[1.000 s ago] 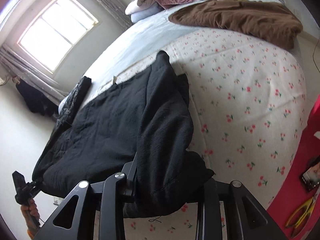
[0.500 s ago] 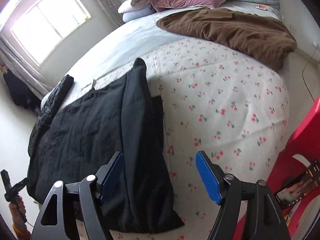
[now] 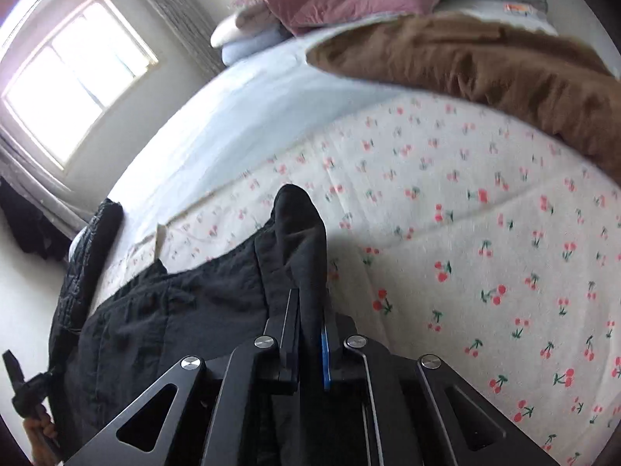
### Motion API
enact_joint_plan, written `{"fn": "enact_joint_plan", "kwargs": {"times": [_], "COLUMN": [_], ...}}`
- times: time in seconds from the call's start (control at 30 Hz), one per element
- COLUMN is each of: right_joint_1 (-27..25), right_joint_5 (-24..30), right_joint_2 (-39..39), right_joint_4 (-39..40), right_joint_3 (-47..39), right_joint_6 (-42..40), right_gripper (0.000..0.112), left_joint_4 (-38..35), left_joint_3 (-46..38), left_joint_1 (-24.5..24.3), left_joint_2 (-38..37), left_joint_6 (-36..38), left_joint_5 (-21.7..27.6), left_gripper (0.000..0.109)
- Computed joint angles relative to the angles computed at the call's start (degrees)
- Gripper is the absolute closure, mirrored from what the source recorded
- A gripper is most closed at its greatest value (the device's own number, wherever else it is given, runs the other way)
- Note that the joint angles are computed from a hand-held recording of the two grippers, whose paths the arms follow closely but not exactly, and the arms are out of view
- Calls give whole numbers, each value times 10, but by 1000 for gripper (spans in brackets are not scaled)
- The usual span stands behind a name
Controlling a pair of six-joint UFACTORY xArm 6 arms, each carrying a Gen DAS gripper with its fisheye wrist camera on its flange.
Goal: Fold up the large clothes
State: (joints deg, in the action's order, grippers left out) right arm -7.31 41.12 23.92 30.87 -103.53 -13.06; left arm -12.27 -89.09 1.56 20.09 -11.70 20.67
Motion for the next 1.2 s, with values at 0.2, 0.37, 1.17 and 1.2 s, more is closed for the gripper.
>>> {"fn": "enact_joint_plan", "kwargs": {"times": [0.2,0.37,1.17,1.2], "right_joint_1": [21,48,23,31], "right_joint_5": [27,-46,54,48], "right_joint_2": [59,1,15,-19], "right_joint_4": [-139,-283,-260,-232], "right_joint_3": [-76,8,-40,0], "right_joint_6": [78,157,115,83], "right_gripper": [105,81,51,50], "left_joint_4": [169,338,272,264], "left_joint_3": [-46,-6,-138,-96], "left_joint_1": [15,9,19,7], "left_joint_2": [59,5,82,49], "left_joint_6": [-165,-321,-165,-154], "left_joint_5": [87,75,204,180], "left_gripper": [88,69,59,48]}}
